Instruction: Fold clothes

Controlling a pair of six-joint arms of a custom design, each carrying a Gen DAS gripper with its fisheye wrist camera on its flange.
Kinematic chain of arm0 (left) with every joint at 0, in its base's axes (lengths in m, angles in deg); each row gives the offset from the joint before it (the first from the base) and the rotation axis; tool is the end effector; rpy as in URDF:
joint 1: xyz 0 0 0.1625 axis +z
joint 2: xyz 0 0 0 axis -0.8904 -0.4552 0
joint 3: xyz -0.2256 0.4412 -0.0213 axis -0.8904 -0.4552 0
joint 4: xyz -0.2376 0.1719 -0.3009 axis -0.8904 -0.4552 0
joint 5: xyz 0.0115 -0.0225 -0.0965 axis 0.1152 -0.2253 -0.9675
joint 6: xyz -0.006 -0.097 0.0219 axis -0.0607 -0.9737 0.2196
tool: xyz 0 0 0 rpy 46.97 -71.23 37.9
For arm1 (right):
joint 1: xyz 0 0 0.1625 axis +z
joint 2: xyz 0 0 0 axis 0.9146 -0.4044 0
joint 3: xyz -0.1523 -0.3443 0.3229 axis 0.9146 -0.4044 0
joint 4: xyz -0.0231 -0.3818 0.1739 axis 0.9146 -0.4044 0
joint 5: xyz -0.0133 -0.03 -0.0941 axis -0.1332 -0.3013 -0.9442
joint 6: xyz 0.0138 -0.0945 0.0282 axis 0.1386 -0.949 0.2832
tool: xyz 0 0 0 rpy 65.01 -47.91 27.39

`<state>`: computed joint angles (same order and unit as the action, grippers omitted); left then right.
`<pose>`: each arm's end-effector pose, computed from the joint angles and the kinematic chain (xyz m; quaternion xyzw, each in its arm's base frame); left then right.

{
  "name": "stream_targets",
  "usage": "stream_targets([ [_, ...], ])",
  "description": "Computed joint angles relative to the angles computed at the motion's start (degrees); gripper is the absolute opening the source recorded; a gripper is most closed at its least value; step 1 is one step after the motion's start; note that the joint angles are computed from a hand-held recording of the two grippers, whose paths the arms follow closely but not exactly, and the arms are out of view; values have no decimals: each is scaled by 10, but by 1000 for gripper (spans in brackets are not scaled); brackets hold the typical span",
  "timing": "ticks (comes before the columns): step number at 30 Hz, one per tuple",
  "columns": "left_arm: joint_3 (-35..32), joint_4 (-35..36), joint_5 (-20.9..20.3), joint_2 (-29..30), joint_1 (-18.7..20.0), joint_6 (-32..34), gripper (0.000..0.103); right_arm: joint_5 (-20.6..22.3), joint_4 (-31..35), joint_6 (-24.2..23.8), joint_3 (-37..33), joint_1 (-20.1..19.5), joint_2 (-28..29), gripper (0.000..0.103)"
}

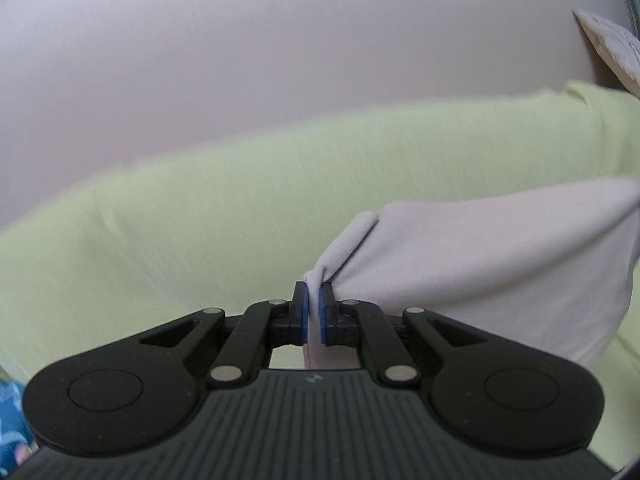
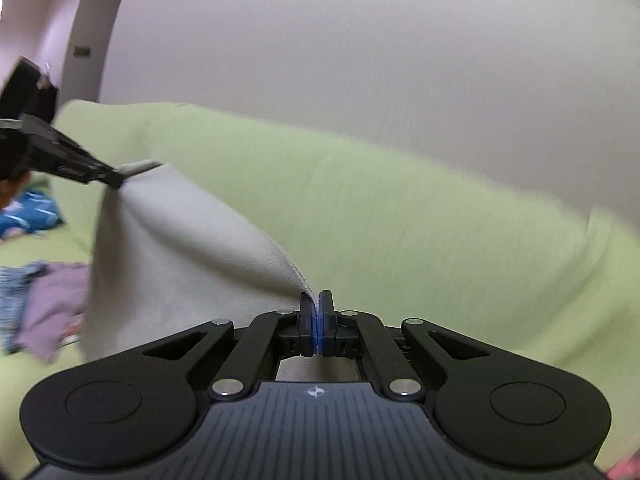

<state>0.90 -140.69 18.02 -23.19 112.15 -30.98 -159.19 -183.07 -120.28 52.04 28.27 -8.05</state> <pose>-0.4498 -0.8389 0.2084 0.3516 0.7434 -0.4548 0.3419 0.1800 -0.8229 0.4674 0.3952 -0.7251 0.4631 0.3219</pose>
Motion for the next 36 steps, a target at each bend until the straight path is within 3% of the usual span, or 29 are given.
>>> stream_targets([
  [3, 17, -50, -33, -15, -13, 21, 4, 0, -45, -28, -24, 21, 4, 0],
  [6, 112, -113, -72, -62, -24, 20, 4, 18, -85, -41, 17, 28, -34, 0],
  [10, 299, -220, -107, -130, -32, 15, 4, 45, -144, -66, 171, 12, -126, 0],
  [14, 477, -292, -93, -157, -27, -17, 5, 53, -177, -93, 356, -34, -212, 1],
  [19, 649, -224, -85, -184, -14, -182, 11, -21, -171, -85, 539, -106, -259, 1],
  [21, 701, -202, -75, -195, -23, -248, 18, -62, -171, -75, 586, -123, -266, 7],
  [23, 738, -190, -73, -208, -28, -296, 23, -84, -179, -63, 626, -132, -280, 34],
  [25, 757, -190, -77, -216, -32, -340, 28, -79, -202, -60, 662, -138, -302, 55],
  [26, 766, -193, -78, -222, -35, -361, 28, -58, -211, -61, 677, -149, -318, 57],
  [28, 778, -199, -77, -232, -39, -396, 29, -23, -206, -36, 690, -167, -342, 57],
  [31, 774, -189, -84, -240, -24, -438, 30, 2, -221, 61, 685, -165, -323, 57],
  [33, 753, -160, -104, -235, -9, -483, 30, 30, -224, 150, 674, -175, -300, 56],
  [36, 718, -126, -143, -221, 21, -544, 30, 68, -173, 308, 642, -202, -292, 56],
])
